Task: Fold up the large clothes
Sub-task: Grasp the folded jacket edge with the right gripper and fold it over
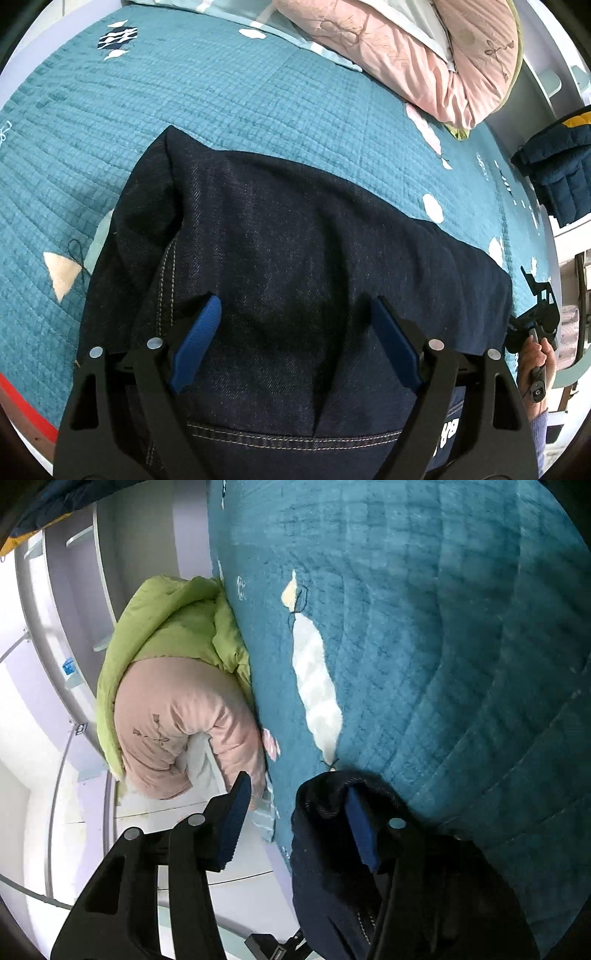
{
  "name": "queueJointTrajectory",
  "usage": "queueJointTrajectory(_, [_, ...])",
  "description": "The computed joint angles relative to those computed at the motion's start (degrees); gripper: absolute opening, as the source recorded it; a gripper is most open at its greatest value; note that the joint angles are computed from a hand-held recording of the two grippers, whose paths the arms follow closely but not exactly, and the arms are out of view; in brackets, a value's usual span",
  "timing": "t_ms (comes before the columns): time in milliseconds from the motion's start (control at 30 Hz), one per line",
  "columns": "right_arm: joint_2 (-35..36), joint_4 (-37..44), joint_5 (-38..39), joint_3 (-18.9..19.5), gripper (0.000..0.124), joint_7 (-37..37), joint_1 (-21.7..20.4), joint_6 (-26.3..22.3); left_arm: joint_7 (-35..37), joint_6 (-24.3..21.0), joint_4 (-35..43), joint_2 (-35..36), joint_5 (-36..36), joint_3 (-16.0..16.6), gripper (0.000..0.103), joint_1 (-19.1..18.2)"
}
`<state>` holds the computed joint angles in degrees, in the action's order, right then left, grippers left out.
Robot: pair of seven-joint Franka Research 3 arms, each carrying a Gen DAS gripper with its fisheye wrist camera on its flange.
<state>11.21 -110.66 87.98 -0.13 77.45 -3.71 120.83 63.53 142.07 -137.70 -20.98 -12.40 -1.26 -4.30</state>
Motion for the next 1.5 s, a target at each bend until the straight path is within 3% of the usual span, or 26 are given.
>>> queueJointTrajectory(167, [-5.66,3.06,-22.62,-1.14,0.052,2.16,2.25,0.86,2.00,3.26,-2.77,-4.78,-4.29,2.12,0.084,-0.95])
queueJointTrajectory(267, [-10.16,2.66,-31.43,-0.49,0.053,-2.90,4.83,3.51,1.12,3.11,-4.70,-9.26,-2.34,2.63,0.084,0.62])
queueJointTrajectory(333, [-11.91,2.17,-32.89,0.16,0.051,-6.11,6.99,4.00,-0.24,2.19,-6.32,-12.11,-0.13,2.87,0.084,2.29])
queueJointTrajectory(400, [-13.24,2.08,-35.16,1.54,0.034,-10.71,10.01,3.79,-1.49,0.23,-7.66,-14.11,1.00,3.63,0.084,3.40])
queueJointTrajectory(433, [-13.54,2.16,-37.04,2.78,0.017,-12.50,12.05,4.10,-2.54,-0.69,-8.92,-15.45,1.45,3.97,0.084,4.24])
queueJointTrajectory(467, [-13.48,2.25,-38.09,3.17,0.012,-13.14,13.36,3.39,-2.58,-1.23,-9.71,-16.30,1.46,4.61,0.084,4.28])
queueJointTrajectory(667, [-10.78,3.72,-52.24,6.75,0.007,-8.04,21.05,1.37,-1.41,-3.92,-15.47,-22.27,0.94,7.34,0.084,4.66])
queueJointTrajectory(767, [-7.32,4.42,-62.44,7.36,0.000,-2.20,23.56,4.19,-0.55,-4.50,-18.02,-24.94,-0.14,8.67,0.084,4.77])
queueJointTrajectory(900, [-7.14,4.62,-57.56,6.26,0.000,-1.17,22.63,2.02,0.66,-5.77,-19.51,-26.44,-1.98,9.90,0.084,4.54])
queueJointTrajectory(1100, [-17.25,-4.47,-56.62,5.32,0.006,-4.20,22.12,-5.38,2.11,-6.22,-21.81,-29.41,-3.73,10.29,0.087,4.21])
queueJointTrajectory(1233, [-19.08,-9.48,-58.21,6.24,0.002,-3.19,23.14,1.09,2.10,-5.71,-23.41,-30.84,-4.80,10.35,0.087,4.43])
queueJointTrajectory(1367, [-20.14,-9.50,-57.40,6.13,0.004,0.53,23.78,1.33,2.08,-5.40,-24.59,-32.20,-5.62,10.53,0.090,3.90])
queueJointTrajectory(1400, [-20.73,-9.69,-55.59,5.63,0.009,0.05,23.91,0.59,1.99,-5.57,-24.65,-32.15,-5.48,10.28,0.090,3.87])
queueJointTrajectory(1500, [-24.56,-12.62,-51.87,5.36,0.009,-2.44,24.75,0.53,1.73,-5.64,-24.56,-32.15,-4.96,9.42,0.090,3.57])
